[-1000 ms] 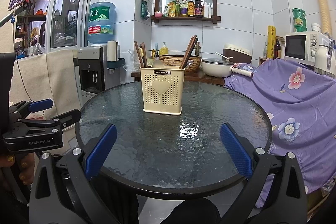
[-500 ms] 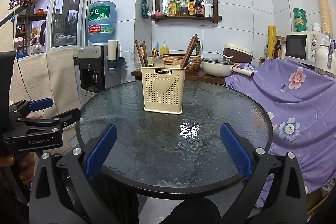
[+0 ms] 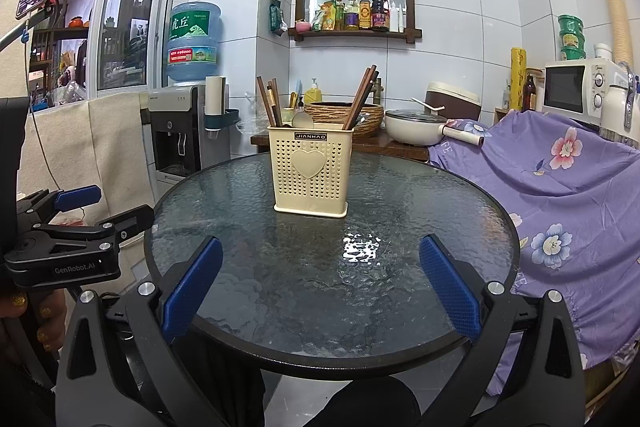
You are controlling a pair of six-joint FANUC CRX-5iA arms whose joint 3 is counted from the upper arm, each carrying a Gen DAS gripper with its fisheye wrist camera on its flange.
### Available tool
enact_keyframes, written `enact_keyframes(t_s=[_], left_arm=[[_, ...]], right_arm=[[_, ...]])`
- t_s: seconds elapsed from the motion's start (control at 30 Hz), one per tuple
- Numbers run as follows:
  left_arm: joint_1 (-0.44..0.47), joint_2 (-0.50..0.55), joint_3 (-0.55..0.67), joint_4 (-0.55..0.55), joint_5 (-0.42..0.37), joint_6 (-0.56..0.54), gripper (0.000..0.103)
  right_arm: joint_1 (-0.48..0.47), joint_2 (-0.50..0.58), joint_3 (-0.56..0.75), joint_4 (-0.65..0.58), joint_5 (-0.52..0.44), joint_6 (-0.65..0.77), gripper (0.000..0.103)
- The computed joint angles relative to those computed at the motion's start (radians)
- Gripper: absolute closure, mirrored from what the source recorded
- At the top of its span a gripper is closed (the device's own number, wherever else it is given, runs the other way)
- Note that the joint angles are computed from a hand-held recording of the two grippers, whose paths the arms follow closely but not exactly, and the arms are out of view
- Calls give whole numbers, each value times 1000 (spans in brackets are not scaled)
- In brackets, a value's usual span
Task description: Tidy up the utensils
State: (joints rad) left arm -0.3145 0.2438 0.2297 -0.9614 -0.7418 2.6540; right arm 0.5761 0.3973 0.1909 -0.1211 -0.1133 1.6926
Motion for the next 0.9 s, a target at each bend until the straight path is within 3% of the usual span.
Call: enact_keyframes(t_s=[0.2, 0.9], left_arm=[[12, -6, -10, 22, 30, -10, 6], [-2, 5, 8, 6, 1, -7, 6]], right_arm=[[1, 0, -4, 14, 2, -12, 6], [1, 3, 2, 2, -1, -1, 6]])
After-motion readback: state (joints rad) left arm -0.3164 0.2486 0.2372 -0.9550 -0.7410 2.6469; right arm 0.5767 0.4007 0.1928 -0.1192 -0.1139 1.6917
